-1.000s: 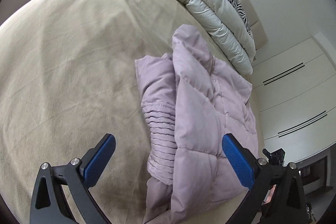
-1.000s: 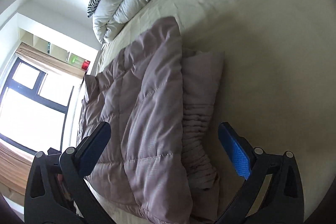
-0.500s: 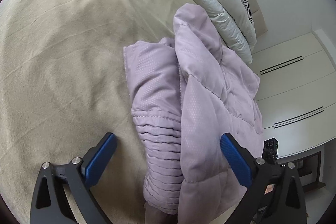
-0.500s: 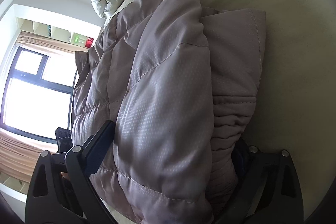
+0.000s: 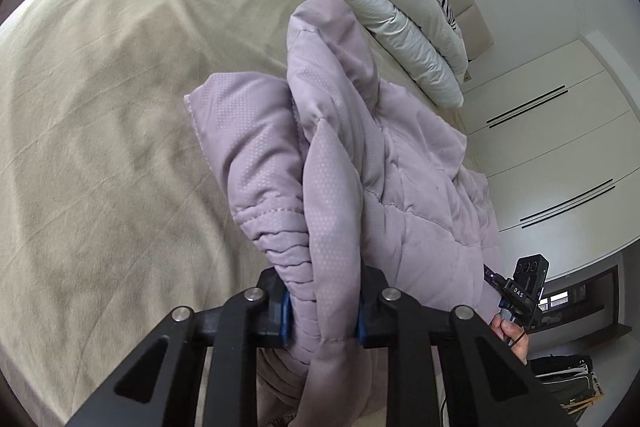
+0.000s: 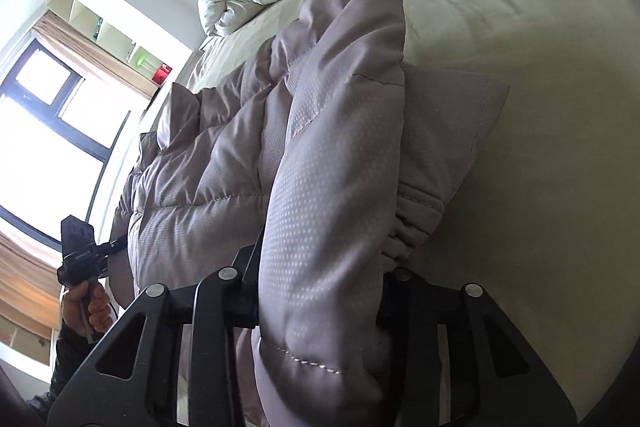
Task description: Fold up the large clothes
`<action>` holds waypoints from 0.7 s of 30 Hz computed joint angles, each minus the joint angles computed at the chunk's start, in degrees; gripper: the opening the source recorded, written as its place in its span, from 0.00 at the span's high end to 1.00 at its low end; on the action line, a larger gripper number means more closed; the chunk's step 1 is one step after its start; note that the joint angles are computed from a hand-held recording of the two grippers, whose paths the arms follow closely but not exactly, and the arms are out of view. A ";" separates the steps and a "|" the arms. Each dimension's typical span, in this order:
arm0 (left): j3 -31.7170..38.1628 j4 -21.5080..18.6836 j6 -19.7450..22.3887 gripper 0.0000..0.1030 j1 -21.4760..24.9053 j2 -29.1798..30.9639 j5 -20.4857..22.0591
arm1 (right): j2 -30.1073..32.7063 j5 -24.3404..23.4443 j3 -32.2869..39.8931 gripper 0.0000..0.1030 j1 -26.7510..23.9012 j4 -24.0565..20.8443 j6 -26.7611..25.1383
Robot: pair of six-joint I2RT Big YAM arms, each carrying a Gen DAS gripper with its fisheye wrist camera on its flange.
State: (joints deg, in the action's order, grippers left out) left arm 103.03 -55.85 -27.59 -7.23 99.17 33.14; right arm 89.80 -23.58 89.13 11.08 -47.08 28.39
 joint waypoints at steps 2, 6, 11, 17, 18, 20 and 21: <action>-2.98 1.02 0.03 0.77 -0.05 -3.57 -0.42 | -3.06 0.99 -1.51 0.69 0.73 -0.03 -0.79; -9.19 1.37 2.10 0.77 0.20 -11.47 -0.98 | -8.67 2.04 -4.07 0.70 2.90 -0.73 -1.81; -18.19 -0.63 5.28 0.77 1.35 -21.32 0.13 | -18.11 2.06 -12.71 0.70 5.37 0.21 -0.22; -28.19 -0.75 5.54 0.77 2.06 -29.17 1.37 | -26.95 2.13 -24.26 0.70 8.25 4.80 5.92; -29.20 -0.64 5.26 0.77 2.31 -29.33 1.39 | -27.62 1.91 -25.98 0.70 8.27 5.65 7.02; -31.60 0.53 4.44 0.76 2.98 -29.72 0.89 | -28.39 2.48 -28.97 0.69 8.43 7.42 8.51; -32.34 1.35 3.34 0.74 3.14 -29.45 1.36 | -28.53 2.53 -30.06 0.69 8.61 8.31 9.18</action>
State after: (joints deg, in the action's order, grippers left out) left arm 70.68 -54.51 -24.25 -4.09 69.72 34.50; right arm 61.27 -21.05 59.07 19.68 -38.77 37.57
